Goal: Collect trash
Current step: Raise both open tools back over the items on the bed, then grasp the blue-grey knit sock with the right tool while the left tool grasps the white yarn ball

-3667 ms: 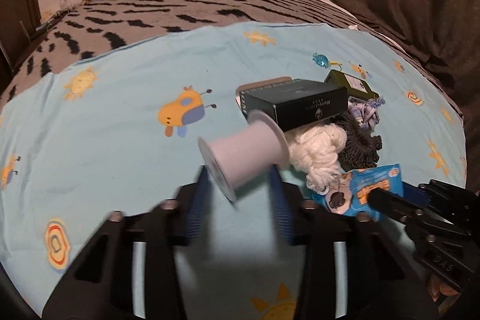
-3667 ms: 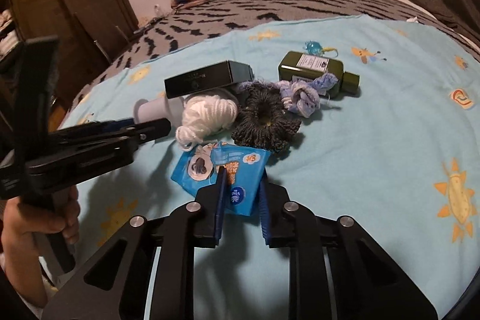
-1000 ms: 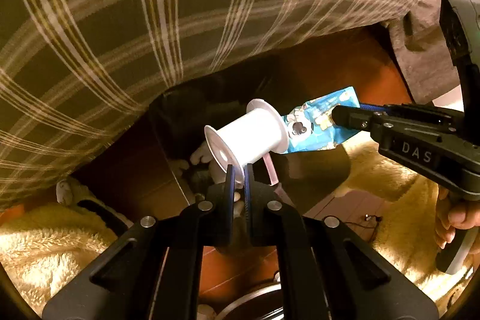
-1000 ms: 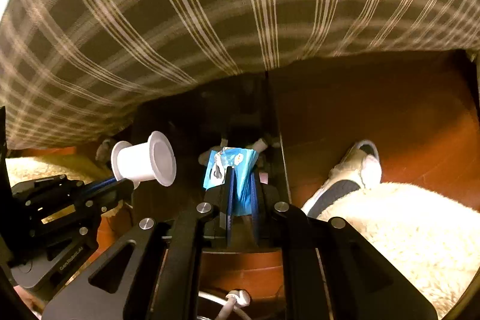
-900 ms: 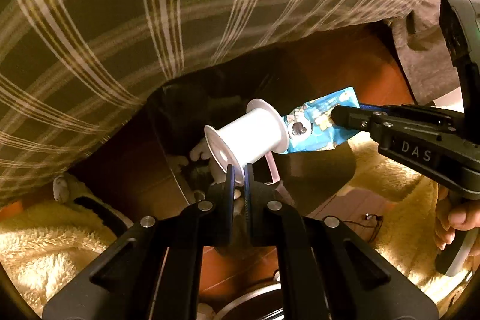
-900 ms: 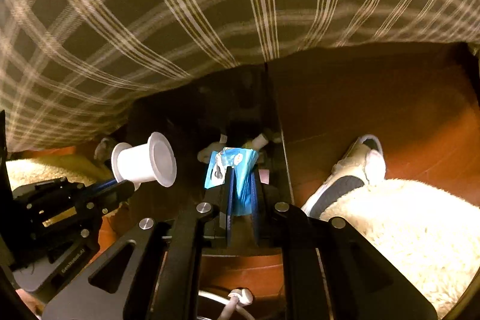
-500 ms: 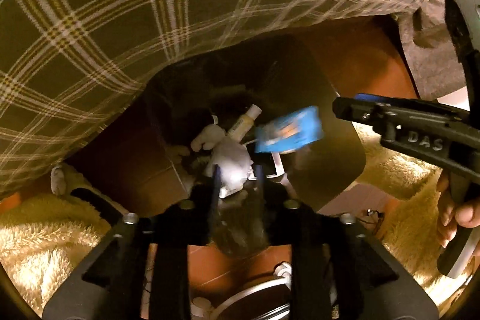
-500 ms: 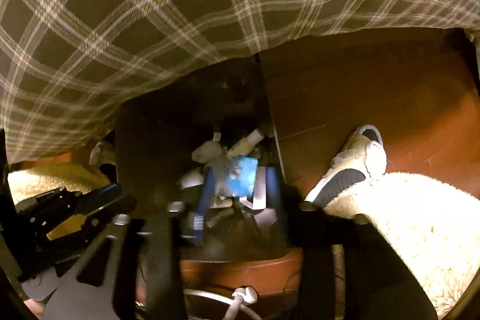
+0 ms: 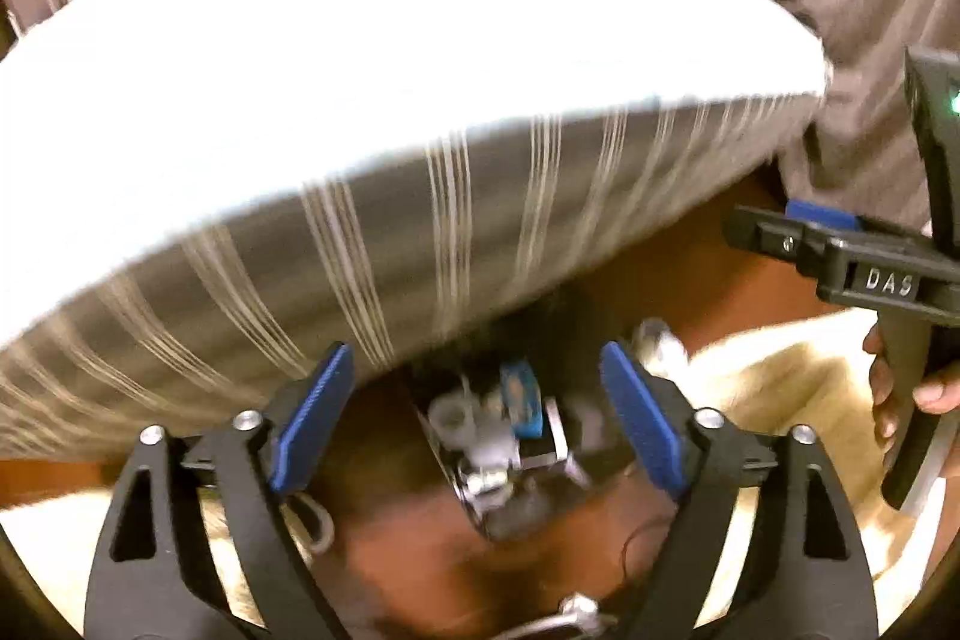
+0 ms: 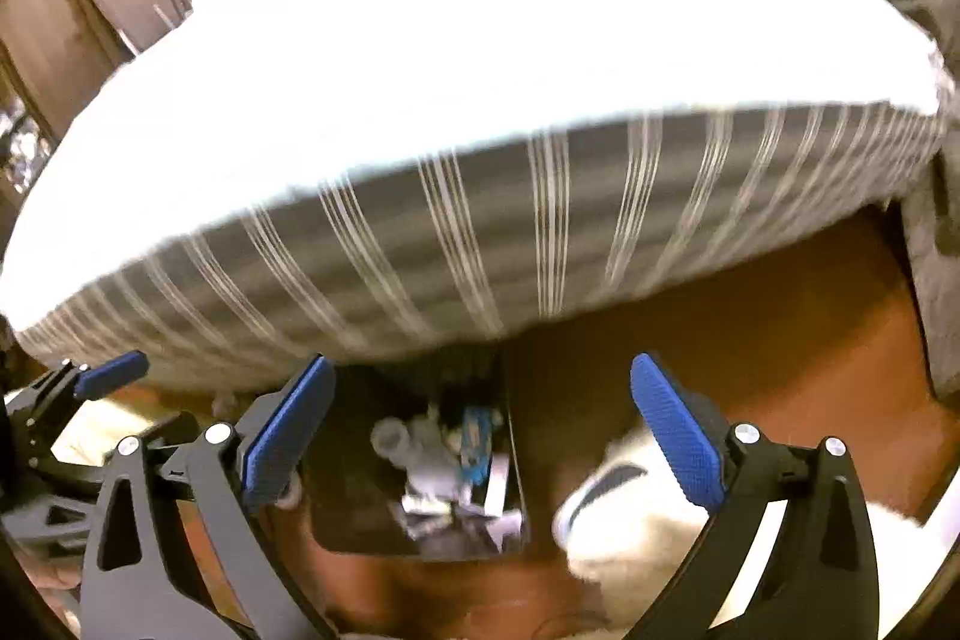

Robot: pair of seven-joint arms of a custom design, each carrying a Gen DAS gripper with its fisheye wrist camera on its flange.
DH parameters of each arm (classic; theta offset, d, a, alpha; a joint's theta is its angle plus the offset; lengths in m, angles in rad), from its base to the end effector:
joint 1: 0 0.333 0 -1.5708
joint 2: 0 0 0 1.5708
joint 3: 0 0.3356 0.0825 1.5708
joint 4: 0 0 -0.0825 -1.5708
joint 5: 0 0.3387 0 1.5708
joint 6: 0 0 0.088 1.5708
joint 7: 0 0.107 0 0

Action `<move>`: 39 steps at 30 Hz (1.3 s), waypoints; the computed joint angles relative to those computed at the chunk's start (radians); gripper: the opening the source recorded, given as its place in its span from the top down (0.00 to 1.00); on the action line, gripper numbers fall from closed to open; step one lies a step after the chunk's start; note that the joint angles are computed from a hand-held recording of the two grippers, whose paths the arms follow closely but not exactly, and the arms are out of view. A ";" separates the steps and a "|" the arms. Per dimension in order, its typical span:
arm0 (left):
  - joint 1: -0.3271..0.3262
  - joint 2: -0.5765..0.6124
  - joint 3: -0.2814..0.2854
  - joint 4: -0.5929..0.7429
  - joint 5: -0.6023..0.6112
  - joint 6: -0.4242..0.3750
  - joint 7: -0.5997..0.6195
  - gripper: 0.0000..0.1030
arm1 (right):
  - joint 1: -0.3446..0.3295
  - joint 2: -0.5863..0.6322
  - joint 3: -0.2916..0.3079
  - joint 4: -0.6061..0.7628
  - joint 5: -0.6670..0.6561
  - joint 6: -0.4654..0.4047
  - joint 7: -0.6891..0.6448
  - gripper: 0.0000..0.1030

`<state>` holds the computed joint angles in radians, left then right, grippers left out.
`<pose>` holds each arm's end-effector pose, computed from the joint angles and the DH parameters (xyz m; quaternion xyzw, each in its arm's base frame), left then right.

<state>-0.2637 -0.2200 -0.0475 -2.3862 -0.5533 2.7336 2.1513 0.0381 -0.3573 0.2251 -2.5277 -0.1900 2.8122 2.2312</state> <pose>0.4460 -0.1237 0.5093 -0.5054 0.8018 -0.2984 0.1126 0.4028 0.1268 0.5147 -0.5902 0.7407 -0.1885 0.2598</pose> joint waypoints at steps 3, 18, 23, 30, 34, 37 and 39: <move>0.005 -0.020 0.004 0.052 0.011 0.003 -0.018 0.14 | -0.012 -0.026 -0.002 0.046 -0.015 -0.001 -0.008 0.03; 0.132 0.242 -0.074 0.494 0.259 -0.069 -0.221 0.08 | -0.022 0.220 -0.066 0.449 -0.106 -0.035 -0.085 0.03; 0.171 0.393 -0.120 0.693 0.341 -0.115 -0.291 0.08 | 0.040 0.362 -0.142 0.611 -0.060 -0.081 -0.133 0.03; 0.185 0.626 -0.164 1.010 0.458 -0.215 -0.387 0.10 | 0.098 0.574 -0.222 0.877 0.054 -0.159 -0.240 0.04; 0.188 0.739 -0.190 1.180 0.473 -0.290 -0.401 0.20 | 0.110 0.688 -0.248 1.033 0.149 -0.193 -0.297 0.07; 0.177 0.819 -0.199 1.305 0.485 -0.337 -0.405 0.28 | 0.109 0.778 -0.256 1.163 0.222 -0.237 -0.334 0.18; 0.168 0.869 -0.205 1.389 0.490 -0.373 -0.400 0.31 | 0.111 0.817 -0.260 1.220 0.255 -0.261 -0.353 0.25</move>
